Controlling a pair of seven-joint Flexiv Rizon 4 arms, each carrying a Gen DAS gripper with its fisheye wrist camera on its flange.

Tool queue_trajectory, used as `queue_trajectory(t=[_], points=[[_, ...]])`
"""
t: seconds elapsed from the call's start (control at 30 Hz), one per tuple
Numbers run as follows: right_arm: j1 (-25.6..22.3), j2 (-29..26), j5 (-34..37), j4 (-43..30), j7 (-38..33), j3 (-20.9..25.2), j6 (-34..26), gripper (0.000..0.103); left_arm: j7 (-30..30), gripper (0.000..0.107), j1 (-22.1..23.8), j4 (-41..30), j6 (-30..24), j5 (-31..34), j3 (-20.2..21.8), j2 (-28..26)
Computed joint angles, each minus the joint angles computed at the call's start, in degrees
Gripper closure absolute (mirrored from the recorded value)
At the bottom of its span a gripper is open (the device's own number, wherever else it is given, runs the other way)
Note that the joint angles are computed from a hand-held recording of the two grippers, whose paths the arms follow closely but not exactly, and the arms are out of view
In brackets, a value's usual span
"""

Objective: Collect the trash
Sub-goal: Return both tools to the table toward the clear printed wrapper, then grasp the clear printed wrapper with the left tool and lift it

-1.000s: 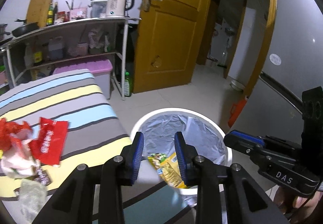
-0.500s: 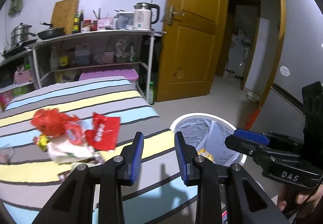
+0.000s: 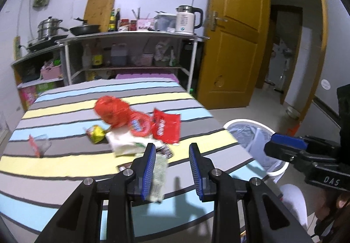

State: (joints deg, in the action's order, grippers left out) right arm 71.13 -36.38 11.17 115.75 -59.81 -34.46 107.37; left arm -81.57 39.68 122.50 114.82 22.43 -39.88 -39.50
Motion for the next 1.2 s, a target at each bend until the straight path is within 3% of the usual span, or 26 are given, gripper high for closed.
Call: queue_trajectory(t=[0.1, 0.23, 0.37, 0.57, 0.8, 1.07, 1.2], points=[[-0.9, -0.1, -1.1, -1.0, -0.2, 1.1, -0.7, 0.063, -0.1, 0.076, -0.2, 0.3, 0.0, -0.5, 1.7, 0.4], [-1.9, 0.0, -2.6, -1.5, 0.1, 2.3, -1.7, 0.063, 0.5, 0.075, 0.6, -0.1, -0.9, -0.7, 1.8, -0.6], [-2.8, -0.1, -3.7, -1.7, 0.7, 3.0, -1.9, 0.063, 1.4, 0.066, 0.6, -0.5, -1.2, -1.1, 1.7, -1.9], [-4.5, -0.4, -5.5, -2.6, 1.5, 4.7, -2.7, 0.063, 4.2, 0.065, -0.3, -2.1, -4.0, -3.1, 1.4, -4.0], [-6.4, -0.6, -7.1, -3.3, 2.3, 6.3, -2.9, 0.063, 7.8, 0.065, -5.5, -3.7, -6.1, -7.8, 4.8, -3.9], [-8.0, -1.1, -8.1, -4.0, 3.3, 7.8, -3.2, 0.063, 9.9, 0.065, -15.1, -4.8, -6.0, -12.9, 14.2, -1.6], [-8.7, -1.3, -8.7, -4.4, 3.5, 8.5, -3.4, 0.063, 10.3, 0.075, -15.7, -4.6, -5.3, -13.0, 14.8, -1.4]])
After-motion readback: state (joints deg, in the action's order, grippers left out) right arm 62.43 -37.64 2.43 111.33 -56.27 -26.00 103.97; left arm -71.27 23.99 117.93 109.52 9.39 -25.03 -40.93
